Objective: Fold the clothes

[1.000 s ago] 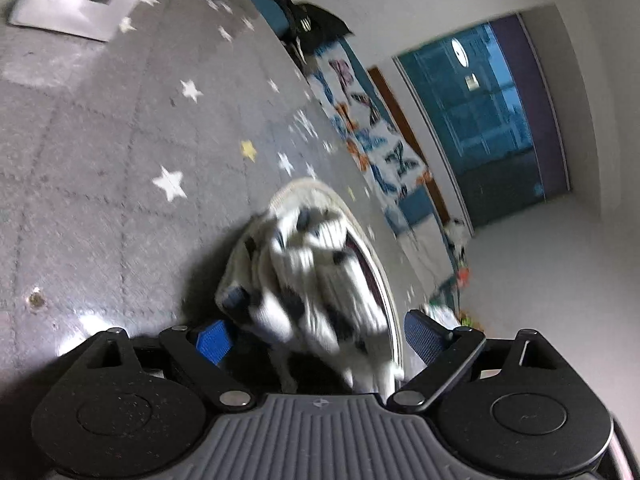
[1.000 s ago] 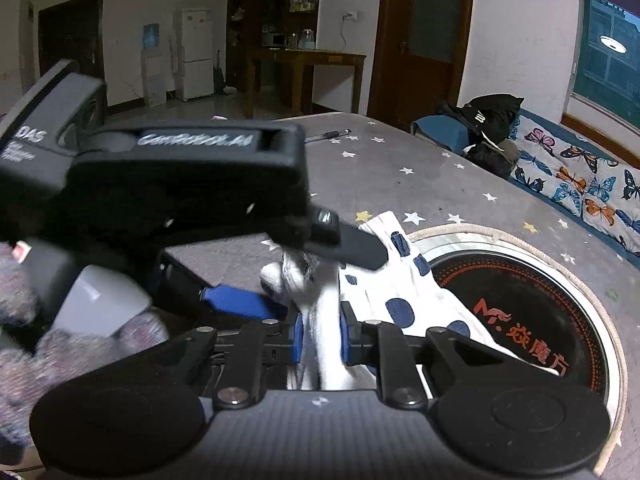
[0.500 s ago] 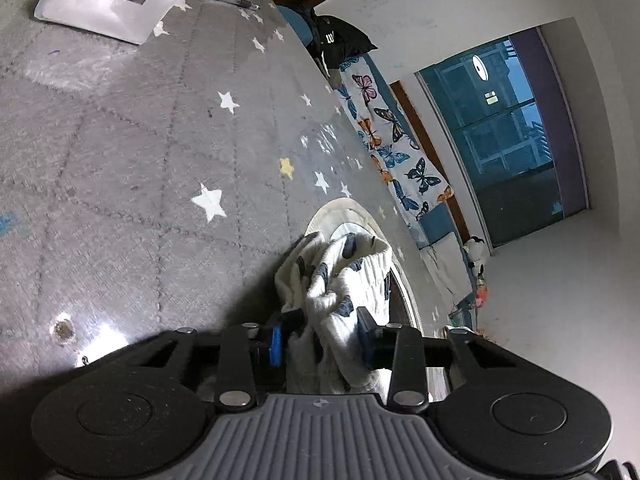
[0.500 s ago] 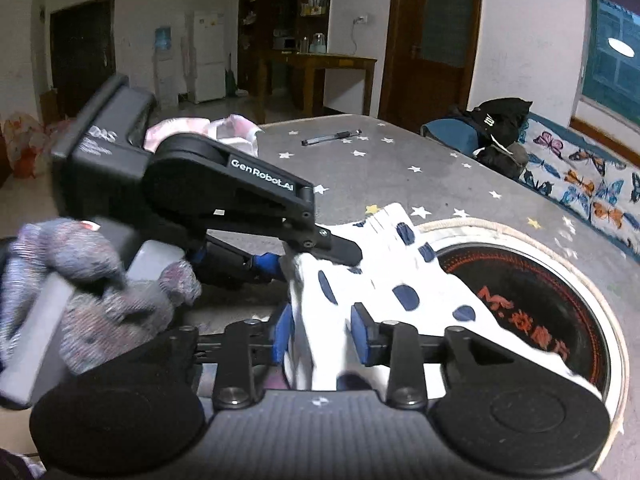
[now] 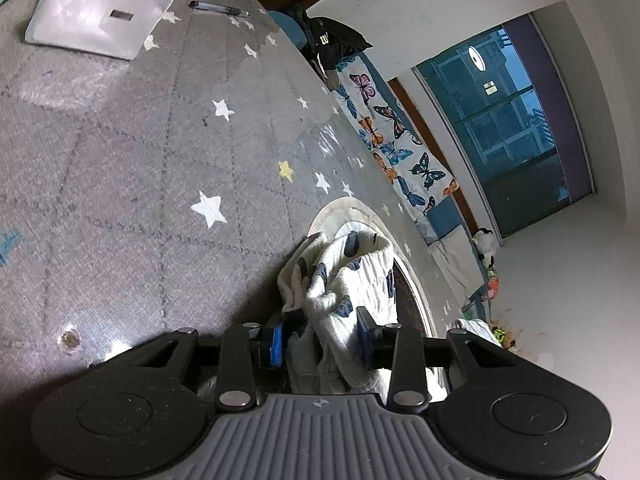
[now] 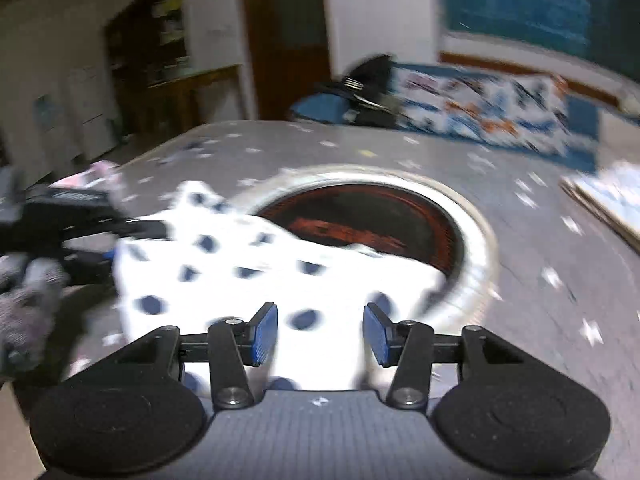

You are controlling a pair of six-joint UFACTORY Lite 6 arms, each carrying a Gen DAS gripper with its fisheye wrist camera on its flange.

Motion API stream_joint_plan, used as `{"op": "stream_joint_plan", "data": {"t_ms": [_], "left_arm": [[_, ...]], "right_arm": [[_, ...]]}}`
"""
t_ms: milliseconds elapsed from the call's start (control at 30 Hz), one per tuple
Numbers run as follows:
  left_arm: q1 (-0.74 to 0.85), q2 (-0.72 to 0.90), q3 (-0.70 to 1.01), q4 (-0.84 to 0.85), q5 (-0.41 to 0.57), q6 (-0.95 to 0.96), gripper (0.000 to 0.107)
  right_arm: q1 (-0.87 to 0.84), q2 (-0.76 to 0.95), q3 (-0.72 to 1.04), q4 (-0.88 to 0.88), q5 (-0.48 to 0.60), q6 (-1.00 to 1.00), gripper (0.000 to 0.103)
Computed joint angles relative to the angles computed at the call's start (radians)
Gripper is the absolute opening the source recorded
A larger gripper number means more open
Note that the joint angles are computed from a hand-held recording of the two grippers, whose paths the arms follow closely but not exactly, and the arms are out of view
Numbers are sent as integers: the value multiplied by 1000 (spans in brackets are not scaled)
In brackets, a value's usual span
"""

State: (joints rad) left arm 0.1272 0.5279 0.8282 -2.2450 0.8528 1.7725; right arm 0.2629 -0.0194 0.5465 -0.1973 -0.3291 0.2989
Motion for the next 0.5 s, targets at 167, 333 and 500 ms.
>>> {"op": "stream_joint_plan", "data": {"t_ms": [167,333,500], "left_arm": [[-5,-6,-9,-15,-5,18,37],[-2,1,-1,-10,-2,21,37],[-4,1,-4,-22,-2,60,37]], "right_arm": [[-114,92,25,-178,-63,227,48],[-149,156,52,-264,-107,366,47],[-116,157,49,-181,-105,340,30]]}}
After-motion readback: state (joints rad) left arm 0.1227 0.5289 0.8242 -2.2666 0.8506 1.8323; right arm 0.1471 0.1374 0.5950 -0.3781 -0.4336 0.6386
